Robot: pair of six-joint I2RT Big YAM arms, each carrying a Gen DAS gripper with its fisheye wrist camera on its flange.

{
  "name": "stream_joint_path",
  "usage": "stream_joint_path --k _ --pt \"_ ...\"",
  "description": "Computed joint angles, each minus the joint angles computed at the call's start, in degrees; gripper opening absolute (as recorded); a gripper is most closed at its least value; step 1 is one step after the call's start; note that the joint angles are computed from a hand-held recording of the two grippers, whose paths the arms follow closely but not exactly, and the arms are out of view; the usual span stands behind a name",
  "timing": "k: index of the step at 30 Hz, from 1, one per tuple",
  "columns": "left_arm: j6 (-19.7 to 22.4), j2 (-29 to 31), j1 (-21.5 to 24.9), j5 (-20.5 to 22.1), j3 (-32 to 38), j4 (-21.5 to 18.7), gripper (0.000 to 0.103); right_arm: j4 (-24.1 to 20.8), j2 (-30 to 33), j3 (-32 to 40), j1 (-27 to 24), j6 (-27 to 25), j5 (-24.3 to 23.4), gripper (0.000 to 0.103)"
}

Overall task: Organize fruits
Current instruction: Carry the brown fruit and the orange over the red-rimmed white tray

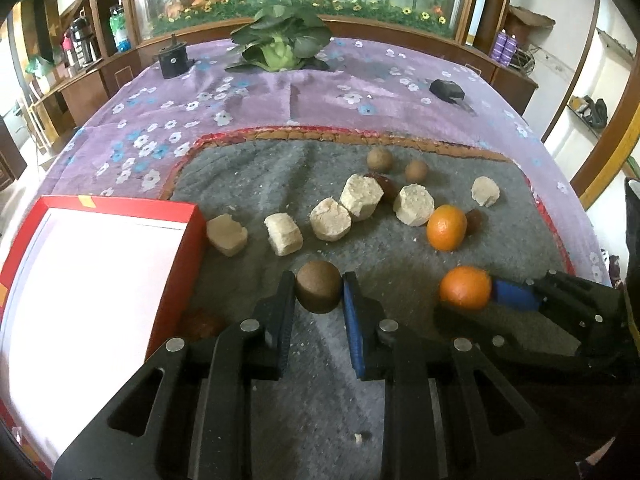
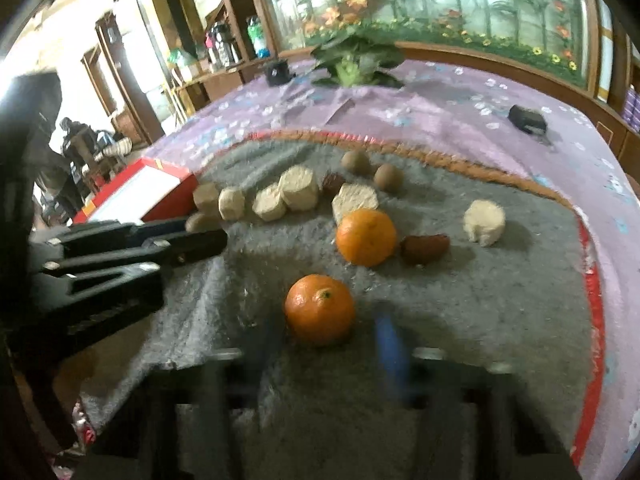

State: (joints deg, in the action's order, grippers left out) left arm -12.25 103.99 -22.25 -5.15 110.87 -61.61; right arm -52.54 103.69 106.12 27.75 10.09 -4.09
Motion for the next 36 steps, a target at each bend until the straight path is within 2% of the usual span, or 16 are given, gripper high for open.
stream_joint_path --k 3,10,19,27,36 --pt "-0.10 -0.50 -0.09 -0.27 -0.73 0.02 0.022 0.00 -0.54 -0.43 0.04 0.38 -0.95 0.034" --pt "-0.28 -2.07 -0.47 -0.46 -1.93 0.92 0.022 -0.36 -2.42 -1.30 0.66 0.32 1.15 0.034" --pt "-0.32 -4.47 -0.18 -1.79 -2.43 1.04 0.022 -0.04 -3.25 0.14 2.41 -0.20 1.64 0.034" --pt "-1.31 -7.61 2.32 -3.82 -4.39 1.62 0.022 -1.37 -0.76 5.32 4.53 -1.41 0.14 0.034" --pt "-3.93 -9.89 6.89 -4.21 -7.25 1.47 0.022 -5.55 5.45 14.78 7.01 -3.44 -2.31 0.034"
